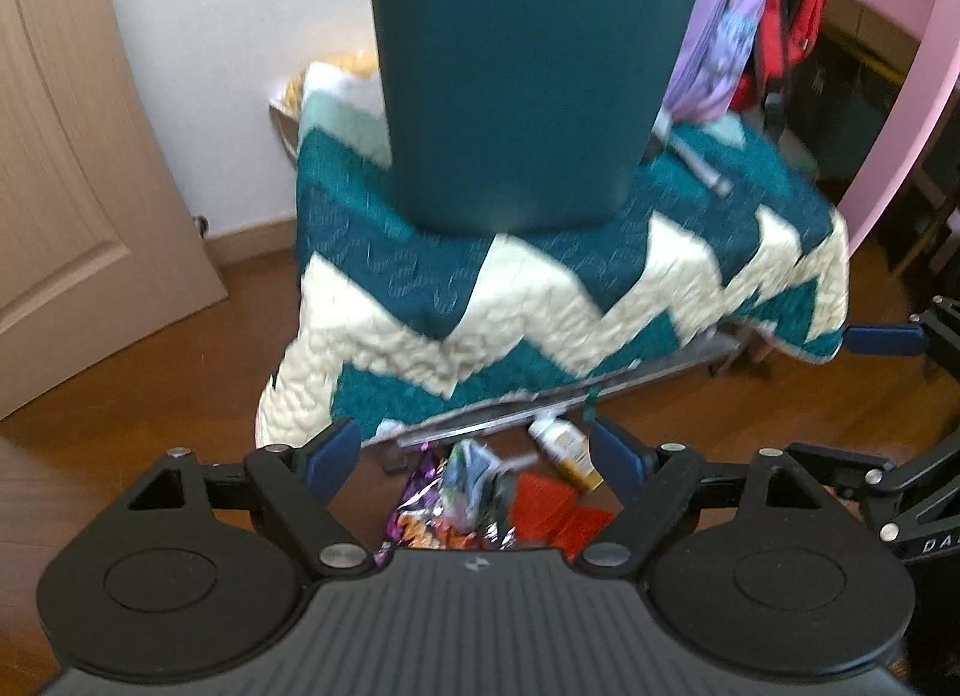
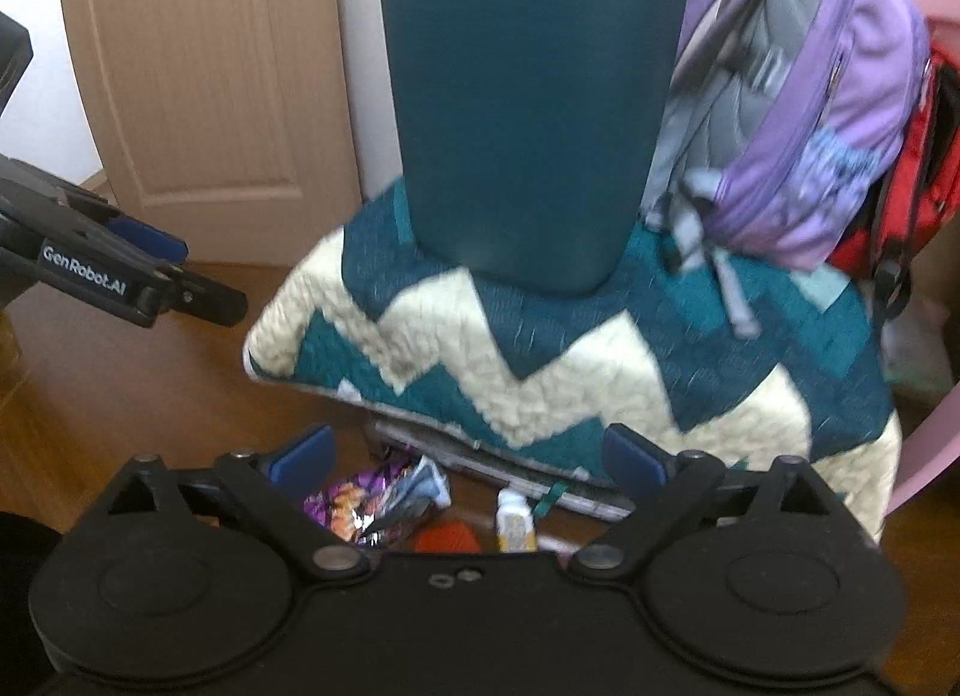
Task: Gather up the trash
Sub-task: 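Lower both tools back down to the trash pile under the stool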
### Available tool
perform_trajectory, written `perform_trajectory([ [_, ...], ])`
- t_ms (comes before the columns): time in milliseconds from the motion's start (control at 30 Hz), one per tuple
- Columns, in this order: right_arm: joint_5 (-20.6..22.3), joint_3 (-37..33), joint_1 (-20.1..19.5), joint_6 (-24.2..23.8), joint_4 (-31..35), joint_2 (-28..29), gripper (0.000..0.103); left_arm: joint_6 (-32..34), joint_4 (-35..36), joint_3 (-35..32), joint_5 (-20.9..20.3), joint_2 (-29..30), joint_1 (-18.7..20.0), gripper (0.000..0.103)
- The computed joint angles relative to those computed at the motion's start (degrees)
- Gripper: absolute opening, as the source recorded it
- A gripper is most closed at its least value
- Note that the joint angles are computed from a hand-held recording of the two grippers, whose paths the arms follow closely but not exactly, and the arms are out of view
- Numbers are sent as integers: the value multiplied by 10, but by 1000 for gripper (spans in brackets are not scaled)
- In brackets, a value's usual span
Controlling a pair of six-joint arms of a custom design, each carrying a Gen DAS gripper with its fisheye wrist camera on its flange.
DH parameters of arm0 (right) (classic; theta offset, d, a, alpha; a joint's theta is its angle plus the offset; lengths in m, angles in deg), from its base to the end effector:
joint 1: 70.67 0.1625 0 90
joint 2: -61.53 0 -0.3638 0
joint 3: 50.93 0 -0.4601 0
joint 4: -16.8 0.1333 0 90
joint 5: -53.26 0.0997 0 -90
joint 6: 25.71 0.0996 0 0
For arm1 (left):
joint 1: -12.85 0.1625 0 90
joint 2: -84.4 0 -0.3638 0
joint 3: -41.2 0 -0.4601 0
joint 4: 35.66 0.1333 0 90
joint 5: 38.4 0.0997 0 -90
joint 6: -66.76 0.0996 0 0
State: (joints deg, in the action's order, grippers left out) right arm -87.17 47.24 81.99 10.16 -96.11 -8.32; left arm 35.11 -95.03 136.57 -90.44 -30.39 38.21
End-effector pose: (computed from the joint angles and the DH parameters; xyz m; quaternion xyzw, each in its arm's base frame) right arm 0.5799 -0.2362 0.2132 0.2289 -0.8745 0.2946 0.3100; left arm -0.2455 -0.3317 0.5493 0.2977 0.8934 -0.1795 0.2848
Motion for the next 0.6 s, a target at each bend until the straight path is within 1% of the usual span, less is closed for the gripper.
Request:
perform_trajectory([
  [133, 20, 43, -21, 1, -12, -6, 96, 53, -26, 45, -4, -27, 42, 84],
  [233, 37, 73, -39, 1, -15, -10, 96, 93, -48, 77, -11, -42, 78, 87],
  [333, 54, 100, -58, -4, -28, -11, 96, 127, -71, 110, -22, -53, 121, 102],
  [500, 84, 134, -93, -6, -41, -5, 96, 163, -118, 170, -34, -66, 200, 102],
  [600, 101, 156, -116, -21, -61, 2, 96, 182, -153, 205, -38, -69, 246, 102],
])
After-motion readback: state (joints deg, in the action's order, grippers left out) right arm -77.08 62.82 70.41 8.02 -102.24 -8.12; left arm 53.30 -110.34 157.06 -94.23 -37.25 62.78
